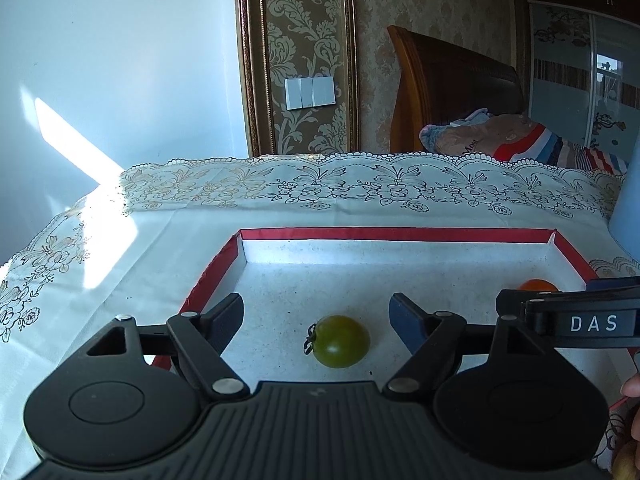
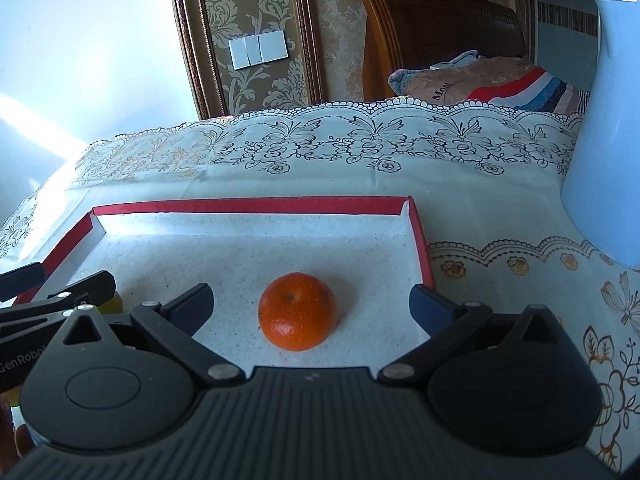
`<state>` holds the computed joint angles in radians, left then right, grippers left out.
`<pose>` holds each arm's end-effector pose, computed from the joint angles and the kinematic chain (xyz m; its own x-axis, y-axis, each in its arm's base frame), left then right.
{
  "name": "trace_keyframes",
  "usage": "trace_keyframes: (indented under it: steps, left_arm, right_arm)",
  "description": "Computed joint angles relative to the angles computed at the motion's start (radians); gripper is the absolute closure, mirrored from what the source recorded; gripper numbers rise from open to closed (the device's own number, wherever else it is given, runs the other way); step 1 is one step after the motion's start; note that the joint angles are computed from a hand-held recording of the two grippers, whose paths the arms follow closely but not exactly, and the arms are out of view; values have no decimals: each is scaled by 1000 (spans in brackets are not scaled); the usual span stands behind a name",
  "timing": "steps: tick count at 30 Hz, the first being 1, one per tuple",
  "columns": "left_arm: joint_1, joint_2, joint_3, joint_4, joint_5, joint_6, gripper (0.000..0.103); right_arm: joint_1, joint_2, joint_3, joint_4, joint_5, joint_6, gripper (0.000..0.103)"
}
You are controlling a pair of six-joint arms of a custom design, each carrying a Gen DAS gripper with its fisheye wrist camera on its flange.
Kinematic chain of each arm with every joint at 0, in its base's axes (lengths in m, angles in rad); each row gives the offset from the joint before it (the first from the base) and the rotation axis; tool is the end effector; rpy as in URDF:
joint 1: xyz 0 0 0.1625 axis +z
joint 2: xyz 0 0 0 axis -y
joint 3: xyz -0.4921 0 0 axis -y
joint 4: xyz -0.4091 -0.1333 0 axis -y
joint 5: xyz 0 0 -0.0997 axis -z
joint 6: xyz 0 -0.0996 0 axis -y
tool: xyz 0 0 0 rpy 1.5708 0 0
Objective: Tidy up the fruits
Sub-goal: 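Withdraw both open tools from the tray back toward the remaining fruits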
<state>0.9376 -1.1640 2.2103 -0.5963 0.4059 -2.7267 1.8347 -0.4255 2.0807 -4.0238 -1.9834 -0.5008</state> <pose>-0.0505 -0.4487 0.1535 -0.6355 -0.2552 -0.7287 0.5612 0.4955 -0.6630 0.2332 -0.5053 -0.0344 -0.7540 -0.2902 0.5893 -0.6203 0.6096 -0.4935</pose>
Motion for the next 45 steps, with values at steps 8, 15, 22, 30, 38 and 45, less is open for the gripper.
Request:
trace_keyframes:
  steps: [8, 15, 22, 30, 38, 45]
  left_arm:
    - [-12, 1, 11, -8, -12, 7, 23]
    - [-36, -21, 40, 15, -26, -56, 23]
    - [-59, -33, 65, 57, -39, -141, 23]
    - [-89, -39, 98, 51, -68, -162, 23]
    - [-96, -35, 104, 63, -84, -180, 23]
    - [-91, -31, 97, 86, -93, -212, 23]
  right_arm:
    - [7, 4, -1, 8, -8, -8, 0]
    - [6, 5, 8, -2, -1, -6, 0]
    - [5, 5, 18, -17, 6, -11, 0]
    - [13, 22, 32, -90, -2, -69, 0]
    - [31, 45, 36, -136, -19, -149, 0]
    - [35, 54, 54, -178, -13, -173, 0]
